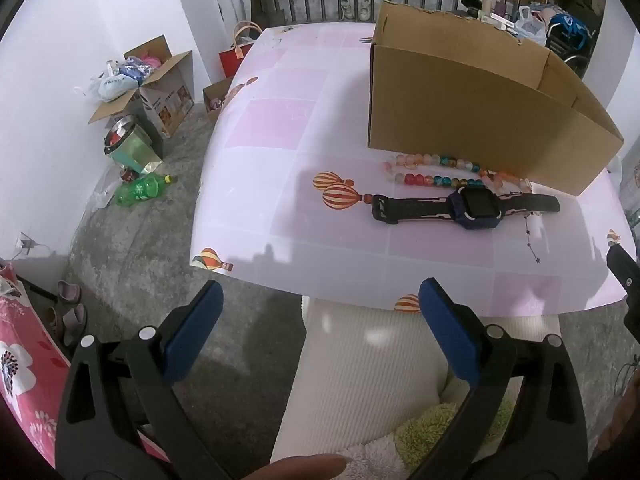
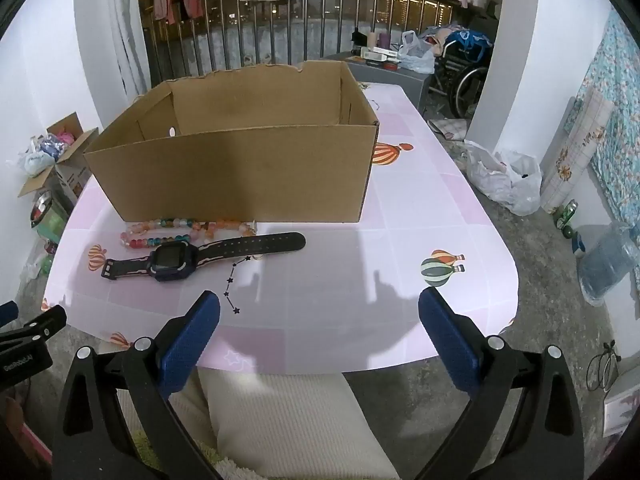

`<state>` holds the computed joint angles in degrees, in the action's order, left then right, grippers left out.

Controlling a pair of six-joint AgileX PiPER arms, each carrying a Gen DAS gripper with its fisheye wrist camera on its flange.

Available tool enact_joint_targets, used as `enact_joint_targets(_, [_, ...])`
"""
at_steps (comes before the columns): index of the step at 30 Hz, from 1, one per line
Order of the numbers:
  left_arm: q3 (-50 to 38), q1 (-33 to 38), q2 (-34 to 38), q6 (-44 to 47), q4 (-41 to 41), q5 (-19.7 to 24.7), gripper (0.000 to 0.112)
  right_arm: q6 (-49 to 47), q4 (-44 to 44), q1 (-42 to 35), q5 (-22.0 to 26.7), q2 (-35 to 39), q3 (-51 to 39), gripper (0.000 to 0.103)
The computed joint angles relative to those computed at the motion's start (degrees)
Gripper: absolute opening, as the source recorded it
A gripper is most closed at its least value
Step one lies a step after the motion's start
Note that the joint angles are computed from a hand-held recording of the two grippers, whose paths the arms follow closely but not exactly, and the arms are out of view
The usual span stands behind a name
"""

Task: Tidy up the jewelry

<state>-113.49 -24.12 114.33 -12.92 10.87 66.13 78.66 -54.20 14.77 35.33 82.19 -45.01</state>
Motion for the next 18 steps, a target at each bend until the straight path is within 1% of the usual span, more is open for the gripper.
enact_joint_targets(18, [0.10, -0.01, 0.01, 0.07, -0.05, -0.28, 0.095, -0.28, 0.36, 0.13, 0.28, -0.08, -0.14, 0.097])
